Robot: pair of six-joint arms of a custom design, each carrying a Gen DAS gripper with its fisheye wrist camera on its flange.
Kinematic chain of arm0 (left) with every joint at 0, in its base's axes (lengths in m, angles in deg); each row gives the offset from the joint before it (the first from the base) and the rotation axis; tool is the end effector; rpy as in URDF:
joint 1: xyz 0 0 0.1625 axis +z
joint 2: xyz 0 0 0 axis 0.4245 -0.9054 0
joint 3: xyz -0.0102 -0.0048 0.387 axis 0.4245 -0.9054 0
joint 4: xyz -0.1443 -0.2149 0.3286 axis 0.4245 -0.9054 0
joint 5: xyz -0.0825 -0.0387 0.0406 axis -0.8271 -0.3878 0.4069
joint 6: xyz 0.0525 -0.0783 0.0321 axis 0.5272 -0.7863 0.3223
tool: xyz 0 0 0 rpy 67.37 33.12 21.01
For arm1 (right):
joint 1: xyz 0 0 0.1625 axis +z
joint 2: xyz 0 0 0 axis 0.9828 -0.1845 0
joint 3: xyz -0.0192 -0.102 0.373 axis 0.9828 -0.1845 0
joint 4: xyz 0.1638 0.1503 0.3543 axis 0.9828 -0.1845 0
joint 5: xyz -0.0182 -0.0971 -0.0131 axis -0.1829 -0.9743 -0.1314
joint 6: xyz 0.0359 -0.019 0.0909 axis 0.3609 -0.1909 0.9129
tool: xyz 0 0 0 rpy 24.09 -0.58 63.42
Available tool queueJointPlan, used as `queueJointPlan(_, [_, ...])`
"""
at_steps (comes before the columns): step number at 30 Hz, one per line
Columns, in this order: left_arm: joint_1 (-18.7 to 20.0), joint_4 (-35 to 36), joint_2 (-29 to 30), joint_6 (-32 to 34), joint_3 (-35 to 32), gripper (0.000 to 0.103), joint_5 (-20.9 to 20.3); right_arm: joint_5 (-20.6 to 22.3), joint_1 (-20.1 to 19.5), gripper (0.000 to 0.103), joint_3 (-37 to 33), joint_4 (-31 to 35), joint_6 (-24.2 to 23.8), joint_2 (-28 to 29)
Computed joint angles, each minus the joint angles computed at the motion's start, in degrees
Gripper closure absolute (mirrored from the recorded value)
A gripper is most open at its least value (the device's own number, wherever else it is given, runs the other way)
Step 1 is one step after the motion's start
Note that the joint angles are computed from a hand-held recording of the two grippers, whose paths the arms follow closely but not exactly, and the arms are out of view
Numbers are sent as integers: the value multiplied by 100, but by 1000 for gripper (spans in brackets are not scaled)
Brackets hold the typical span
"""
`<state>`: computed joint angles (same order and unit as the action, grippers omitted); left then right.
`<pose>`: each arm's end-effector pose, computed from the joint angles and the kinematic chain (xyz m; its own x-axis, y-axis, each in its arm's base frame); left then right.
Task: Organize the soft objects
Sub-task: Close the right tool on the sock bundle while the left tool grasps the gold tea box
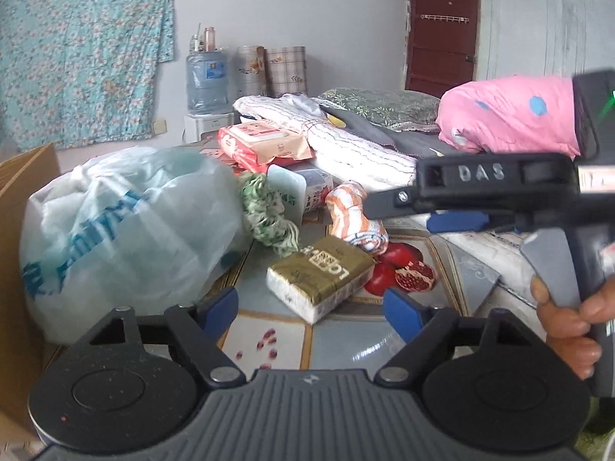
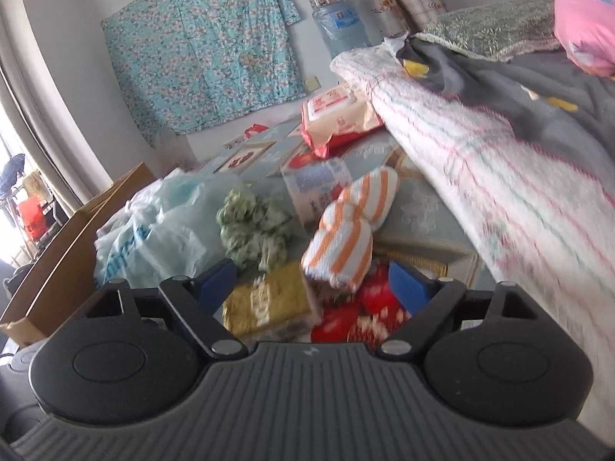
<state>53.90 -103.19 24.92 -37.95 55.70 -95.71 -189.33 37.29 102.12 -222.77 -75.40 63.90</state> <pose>0.0281 -0.6901 0.3497 -0.6404 0.4538 -0.6196 0.7587 0.4994 -0.4184 0.4160 -0.6502 -0.0470 -0.9218 -0.0461 0.3850 -0.3379 0.5824 -0.7393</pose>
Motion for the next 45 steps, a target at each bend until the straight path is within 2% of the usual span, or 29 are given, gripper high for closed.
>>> queueJointPlan(7, [26, 382, 488, 152, -591, 20, 28, -350, -121, 30, -1289, 669, -222, 584])
queueJointPlan(11, [54, 581, 748, -12, -905, 25, 97, -359, -255, 48, -1860, 1181, -60, 848])
queueJointPlan(13, [86, 767, 859, -132, -1085, 29, 75, -176, -338, 51, -1837, 1295, 73, 831])
queueJointPlan(15, [102, 896, 927, -200, -1199, 30, 54, 52, -402, 60, -1705, 1273, 167, 767])
queueJointPlan(18, [90, 852, 921, -203, -1175, 32, 67, 167, -421, 66, -1587, 1168, 207, 707])
queueJointPlan(22, [55, 739, 820, -441, -1025, 33, 265, 91, -386, 66, -1284, 1004, 237, 562])
queueJointPlan(27, [4, 374, 556, -764, -649, 34, 619, 141, -310, 67, -461, 858, 414, 106])
queueJointPlan(31, [-4, 210, 337, -1058, -354, 33, 857, 285, -221, 66, 108, 1004, 434, -197])
queueJointPlan(35, [-20, 144, 153, -1130, -118, 33, 918, 261, -136, 63, 246, 1144, 365, -267])
queueJointPlan(37, [-5, 296, 96, -1059, -124, 29, 807, 212, -110, 57, 237, 1169, 342, -273])
queueJointPlan(39, [-3, 399, 54, -936, -132, 25, 724, 215, -104, 42, 221, 1268, 369, -294])
queueJointPlan(41, [-3, 290, 25, -726, -91, 21, 619, 232, -102, 34, 285, 1185, 357, -335])
queueJointPlan(45, [-65, 57, 111, -121, -89, 18, 622, 183, -124, 33, 210, 1164, 354, -304])
